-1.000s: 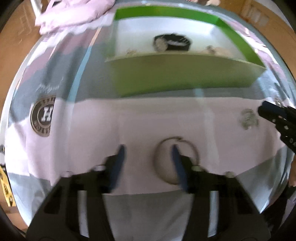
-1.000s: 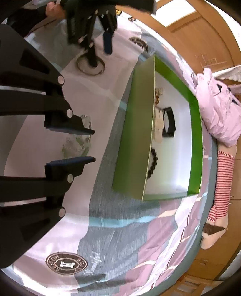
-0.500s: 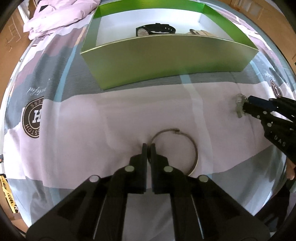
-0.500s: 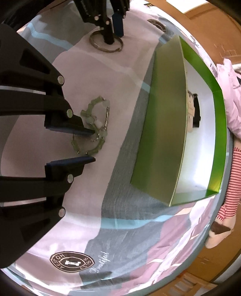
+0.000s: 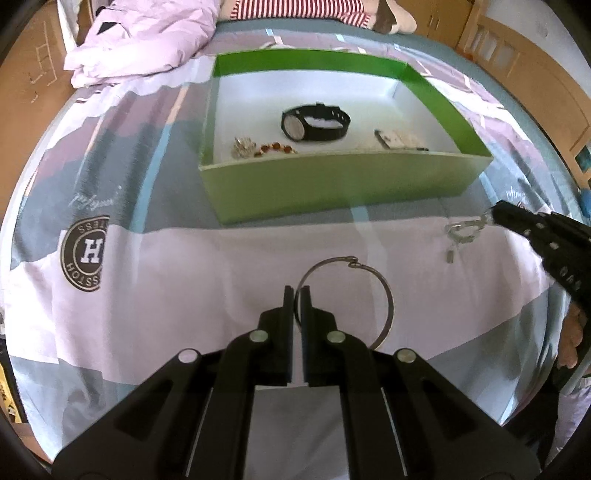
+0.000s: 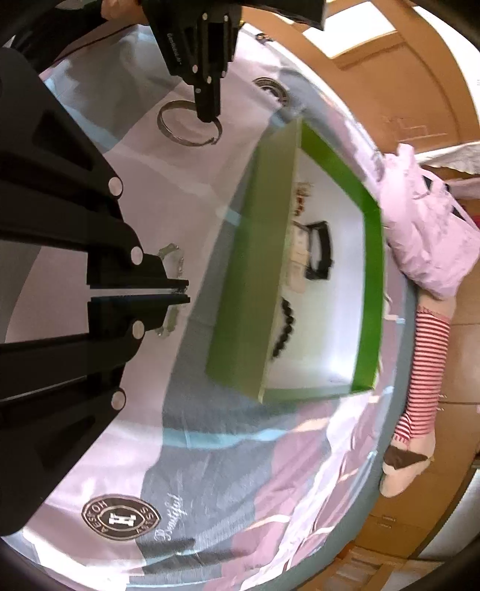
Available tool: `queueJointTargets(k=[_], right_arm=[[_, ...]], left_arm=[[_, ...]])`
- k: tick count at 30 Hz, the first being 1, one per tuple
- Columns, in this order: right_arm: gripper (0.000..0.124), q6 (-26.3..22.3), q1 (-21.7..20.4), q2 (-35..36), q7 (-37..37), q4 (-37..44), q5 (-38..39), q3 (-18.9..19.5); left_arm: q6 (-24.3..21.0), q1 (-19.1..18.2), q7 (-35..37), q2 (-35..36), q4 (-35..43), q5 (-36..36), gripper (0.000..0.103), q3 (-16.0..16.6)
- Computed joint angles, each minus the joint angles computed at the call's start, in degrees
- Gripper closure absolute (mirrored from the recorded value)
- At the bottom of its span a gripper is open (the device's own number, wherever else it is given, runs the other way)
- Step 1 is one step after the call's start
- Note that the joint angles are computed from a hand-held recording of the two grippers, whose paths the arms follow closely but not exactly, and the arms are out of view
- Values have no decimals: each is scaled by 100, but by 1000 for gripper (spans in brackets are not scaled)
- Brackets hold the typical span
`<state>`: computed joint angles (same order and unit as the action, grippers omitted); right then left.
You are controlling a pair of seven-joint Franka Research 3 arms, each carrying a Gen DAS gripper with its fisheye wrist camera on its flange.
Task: Organize jewelry
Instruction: 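Carry the hoop and the green bracelet over the green box with both grippers, then open both grippers to drop the hoop and green bracelet into the box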
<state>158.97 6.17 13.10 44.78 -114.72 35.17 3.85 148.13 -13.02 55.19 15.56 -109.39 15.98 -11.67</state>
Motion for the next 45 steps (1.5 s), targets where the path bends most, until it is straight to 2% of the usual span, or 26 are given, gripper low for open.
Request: queueJointTargets(k=[5,10,16,19,23,27,31,36,45], right_arm=[[122,-244,-229,-168,-476,118,898,130],[122,-351,-200,-340,-857,113,1437,86],[122,-278,-57,-536,-1381,271,2024,47],[122,-331,16,-402,-1185,653,1918,5],[122,-91,100,-65,-1021,1243,1702,52],[122,-53,17,353,-883,1664,1581,143],[122,-190,69,896,-62,2070,748,22],[122,-154,70,1235,541,2284,71,21],[122,-197,-117,1357,771,2404,-177,223]], left_arm=[[49,-33,-116,-46,27,76,100,35],[118,37,-74,-136,107,-12,100,13],[98,21,-29,-1,735,59,100,49],[-41,-71,-136,393,1454,229,99,153],[-170,-71,-78,936,2194,165,99,167],[-440,-179,-139,1432,2779,267,99,296],[-674,-246,-119,1776,3188,302,99,360],[-705,-239,-45,1988,3433,213,97,334],[-785,-298,-30,2036,3500,269,96,373]])
